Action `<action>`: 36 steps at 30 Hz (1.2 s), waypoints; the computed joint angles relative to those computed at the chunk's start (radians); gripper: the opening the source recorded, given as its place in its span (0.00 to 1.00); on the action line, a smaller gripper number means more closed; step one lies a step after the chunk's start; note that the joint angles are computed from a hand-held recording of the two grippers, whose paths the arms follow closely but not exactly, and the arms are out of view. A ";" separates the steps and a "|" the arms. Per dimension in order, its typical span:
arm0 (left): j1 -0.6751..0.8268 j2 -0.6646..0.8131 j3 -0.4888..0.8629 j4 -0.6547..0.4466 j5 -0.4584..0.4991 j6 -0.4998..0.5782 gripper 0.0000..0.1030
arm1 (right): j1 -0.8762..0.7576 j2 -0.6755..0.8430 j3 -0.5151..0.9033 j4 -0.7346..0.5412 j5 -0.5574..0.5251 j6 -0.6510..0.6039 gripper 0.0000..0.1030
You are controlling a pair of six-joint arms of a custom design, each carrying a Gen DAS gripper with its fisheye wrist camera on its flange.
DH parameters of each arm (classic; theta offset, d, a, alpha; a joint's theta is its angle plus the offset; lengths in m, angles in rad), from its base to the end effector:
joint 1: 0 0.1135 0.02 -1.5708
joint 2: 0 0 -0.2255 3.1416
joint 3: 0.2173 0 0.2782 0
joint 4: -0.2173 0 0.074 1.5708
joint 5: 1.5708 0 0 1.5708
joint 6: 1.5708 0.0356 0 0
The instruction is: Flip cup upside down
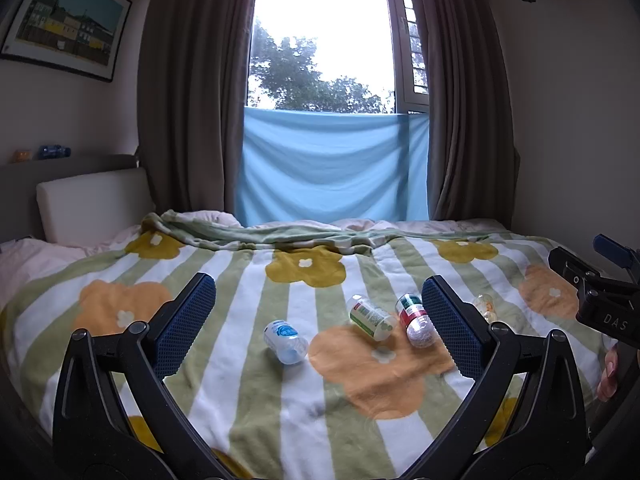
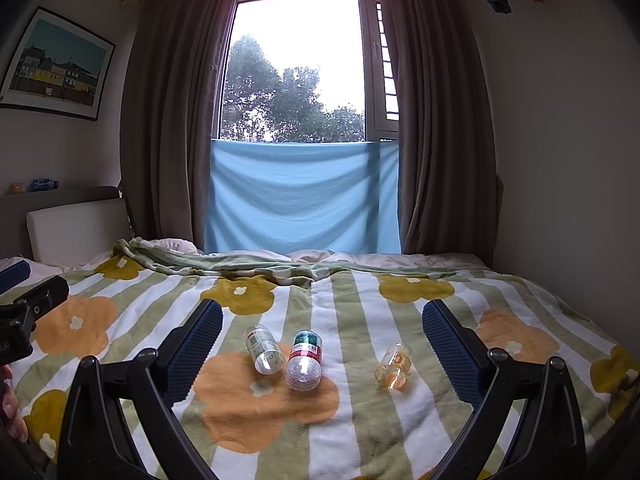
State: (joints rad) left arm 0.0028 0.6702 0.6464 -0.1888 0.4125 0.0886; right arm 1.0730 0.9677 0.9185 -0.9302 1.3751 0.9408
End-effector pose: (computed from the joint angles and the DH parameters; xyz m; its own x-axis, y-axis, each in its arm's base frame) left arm 0.2205 -0.0137 0.2846 -0.1757 0.0806 -0.9811 0.4065 0.9137 0.0022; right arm 0.1317 0.1691 0.2786 -0.1606 0.0336 -0.9865 0.3735 0.9272 -0.0293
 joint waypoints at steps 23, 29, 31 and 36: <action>0.005 -0.002 -0.006 0.009 0.011 -0.002 1.00 | -0.003 -0.002 -0.002 0.008 -0.002 -0.008 0.97; -0.009 -0.018 -0.018 0.018 -0.010 0.003 1.00 | -0.004 -0.007 -0.007 0.012 -0.003 -0.012 0.97; -0.019 -0.020 -0.022 0.023 -0.022 0.003 1.00 | -0.007 -0.009 -0.010 0.020 -0.006 -0.019 0.97; -0.026 0.000 -0.025 0.049 -0.038 0.014 1.00 | -0.025 -0.008 -0.017 0.047 -0.027 -0.037 0.97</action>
State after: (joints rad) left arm -0.0229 0.6702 0.6218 -0.1396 0.3749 0.1025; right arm 1.0483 0.9598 0.9010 -0.8828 1.3483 0.9033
